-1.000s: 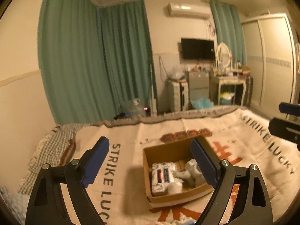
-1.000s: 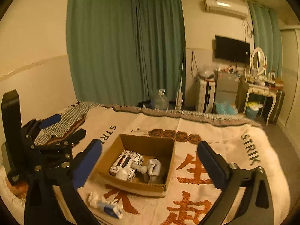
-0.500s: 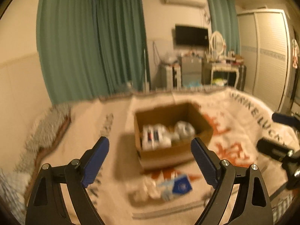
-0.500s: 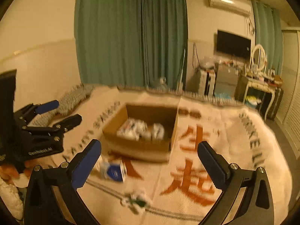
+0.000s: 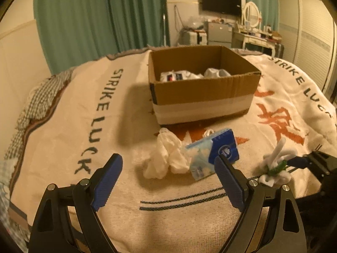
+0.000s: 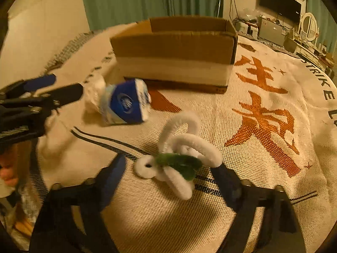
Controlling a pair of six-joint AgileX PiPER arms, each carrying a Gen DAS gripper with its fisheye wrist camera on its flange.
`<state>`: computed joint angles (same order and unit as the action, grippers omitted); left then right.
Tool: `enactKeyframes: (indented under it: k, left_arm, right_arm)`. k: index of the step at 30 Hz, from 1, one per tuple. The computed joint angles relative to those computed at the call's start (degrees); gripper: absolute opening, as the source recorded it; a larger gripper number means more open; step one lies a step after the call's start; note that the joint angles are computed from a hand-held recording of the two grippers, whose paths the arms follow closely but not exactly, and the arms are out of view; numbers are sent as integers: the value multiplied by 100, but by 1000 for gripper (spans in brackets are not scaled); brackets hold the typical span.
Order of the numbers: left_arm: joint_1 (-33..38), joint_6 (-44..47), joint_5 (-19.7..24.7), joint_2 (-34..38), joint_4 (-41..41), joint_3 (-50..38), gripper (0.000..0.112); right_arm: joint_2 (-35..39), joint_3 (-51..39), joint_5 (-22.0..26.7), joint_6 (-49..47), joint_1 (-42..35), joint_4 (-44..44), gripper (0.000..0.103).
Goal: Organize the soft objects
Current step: 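Grasp the white pipe-cleaner toy with the right tool, then grasp the crumpled lace tissue with the left tool while the right tool holds the toy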
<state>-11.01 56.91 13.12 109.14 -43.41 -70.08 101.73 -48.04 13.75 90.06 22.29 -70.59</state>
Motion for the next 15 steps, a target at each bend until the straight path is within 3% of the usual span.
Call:
enactKeyframes:
  k: [3,6,10,15]
  left_arm:
    - [-1,102,75,81,-59,-64,90]
    - [4,39,227,172,13,-178,90]
    - [-76,-297,509,270,296,-305,90]
    - [-208,-689,1274,624,556,-808,89]
  right_arm:
    - [87,-38,-256,-27,-171,48,58]
    - [53,3,-320,578,-283,-618,46]
    - [-177,87,-596,2020,-497,-2060,43]
    - [-307,-43,-680,2117,-744,-2256,42]
